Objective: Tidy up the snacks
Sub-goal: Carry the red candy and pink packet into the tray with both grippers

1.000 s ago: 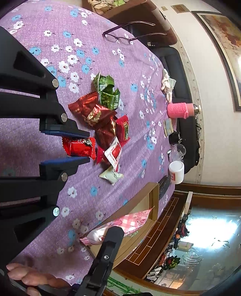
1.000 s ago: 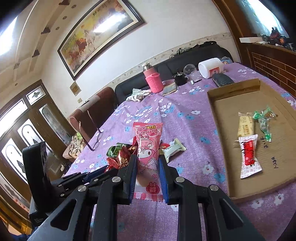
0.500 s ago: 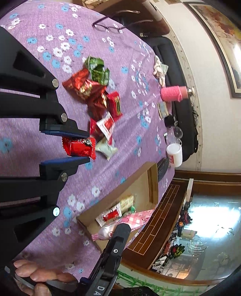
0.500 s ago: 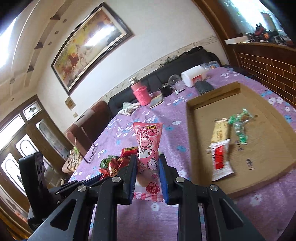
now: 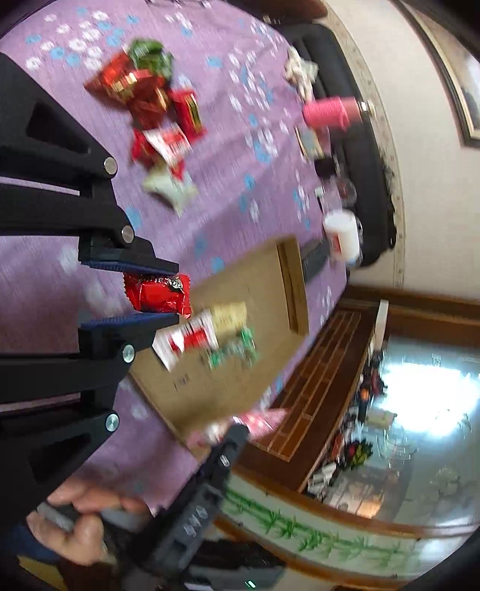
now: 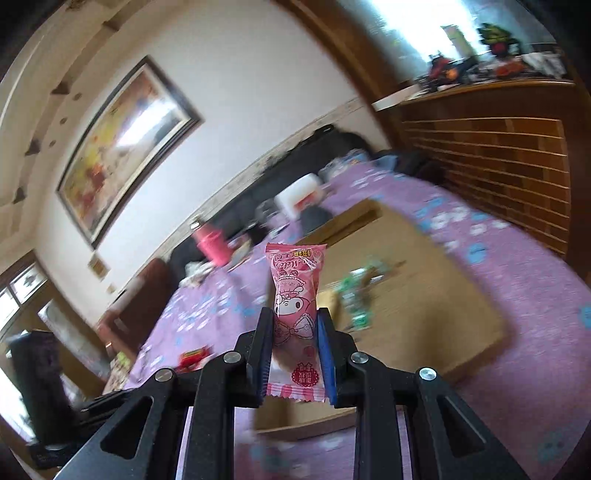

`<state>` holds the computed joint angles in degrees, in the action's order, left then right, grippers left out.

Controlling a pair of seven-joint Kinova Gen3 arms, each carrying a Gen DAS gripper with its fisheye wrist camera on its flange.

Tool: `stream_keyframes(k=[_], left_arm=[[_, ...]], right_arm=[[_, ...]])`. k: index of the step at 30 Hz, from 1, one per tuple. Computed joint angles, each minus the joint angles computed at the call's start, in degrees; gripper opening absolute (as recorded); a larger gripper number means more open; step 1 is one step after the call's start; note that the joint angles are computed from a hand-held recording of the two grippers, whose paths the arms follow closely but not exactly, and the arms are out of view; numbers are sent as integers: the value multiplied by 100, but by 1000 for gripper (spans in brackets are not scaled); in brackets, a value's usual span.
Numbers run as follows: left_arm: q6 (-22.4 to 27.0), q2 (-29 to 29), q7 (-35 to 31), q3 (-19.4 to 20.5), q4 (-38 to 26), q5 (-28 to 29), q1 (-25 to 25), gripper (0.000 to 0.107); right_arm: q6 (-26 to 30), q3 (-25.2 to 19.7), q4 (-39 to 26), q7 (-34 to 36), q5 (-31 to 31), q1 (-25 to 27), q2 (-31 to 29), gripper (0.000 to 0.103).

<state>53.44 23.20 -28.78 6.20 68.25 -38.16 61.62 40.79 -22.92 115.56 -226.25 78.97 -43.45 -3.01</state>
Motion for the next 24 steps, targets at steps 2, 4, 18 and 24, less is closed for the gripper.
stream_keyframes(k=[2, 4, 18, 24], left_arm=[[-103, 207, -193, 68, -272, 94, -60, 19], [-51, 488, -434, 57, -644, 205, -39, 19], [133, 1423, -1269, -442, -1638, 1203, -16, 19], [210, 1457, -1265, -572, -1665, 1093, 150, 19]], right_arm=[[51, 36, 43, -2, -112, 4, -10, 24], [-101, 63, 119, -126, -67, 72, -16, 24], [-423, 356, -167, 554, -928, 191, 318, 25], [-267, 389, -305, 853, -1155, 119, 393, 25]])
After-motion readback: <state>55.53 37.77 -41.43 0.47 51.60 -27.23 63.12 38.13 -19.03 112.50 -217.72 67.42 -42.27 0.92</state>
